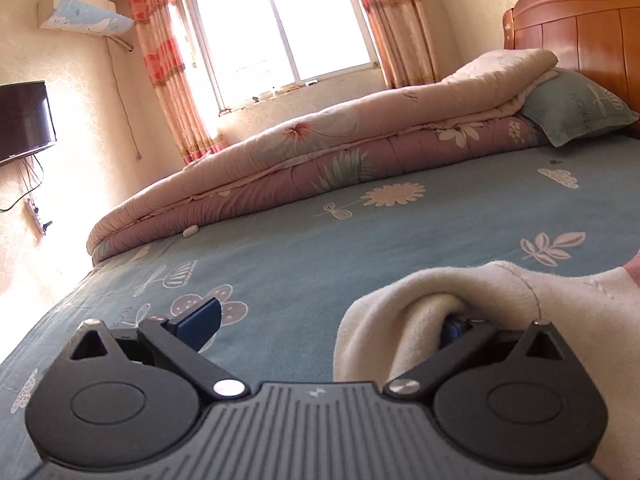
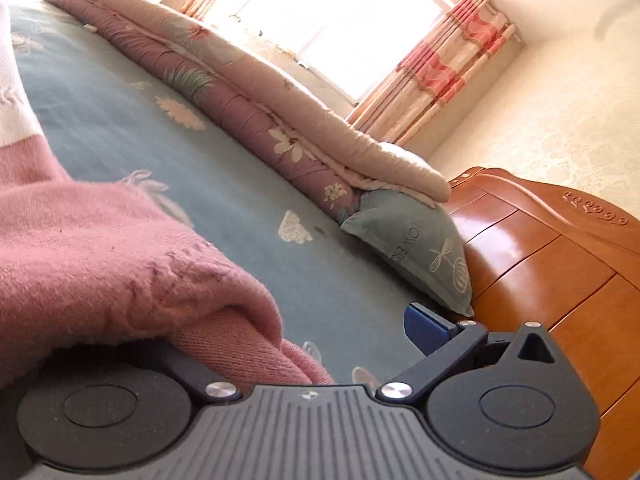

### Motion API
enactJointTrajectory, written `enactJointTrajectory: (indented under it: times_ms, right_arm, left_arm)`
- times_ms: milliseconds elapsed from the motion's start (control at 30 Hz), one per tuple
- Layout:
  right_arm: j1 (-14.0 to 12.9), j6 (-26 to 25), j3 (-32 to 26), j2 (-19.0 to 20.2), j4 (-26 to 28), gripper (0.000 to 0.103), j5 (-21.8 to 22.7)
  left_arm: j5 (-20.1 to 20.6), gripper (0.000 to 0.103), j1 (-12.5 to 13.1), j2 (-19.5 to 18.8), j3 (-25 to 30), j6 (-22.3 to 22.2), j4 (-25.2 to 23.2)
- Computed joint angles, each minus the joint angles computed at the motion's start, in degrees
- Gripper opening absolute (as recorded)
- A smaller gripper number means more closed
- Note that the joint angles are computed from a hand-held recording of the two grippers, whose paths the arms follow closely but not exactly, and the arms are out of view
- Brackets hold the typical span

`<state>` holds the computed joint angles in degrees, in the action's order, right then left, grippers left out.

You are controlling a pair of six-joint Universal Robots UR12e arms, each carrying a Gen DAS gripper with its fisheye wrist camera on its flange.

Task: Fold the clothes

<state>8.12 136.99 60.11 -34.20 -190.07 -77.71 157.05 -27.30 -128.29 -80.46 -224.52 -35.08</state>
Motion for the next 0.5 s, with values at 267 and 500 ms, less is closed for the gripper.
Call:
enactJointTrajectory:
  times_ms: [267,500]
  right_arm:
    - [1.59,3.80,-16.53,7.36,7.11,0.103,-7.38]
    - [1.17,-5.98,-6.68,2.31,22.79,0.103,-5.99]
  left_arm:
    - [-7.73,0.102,3.79,1.24,1.62,-9.23,-9.84]
    - [-20.73,0.100,3.60,-1.07,2.28,-3.21,-12.17]
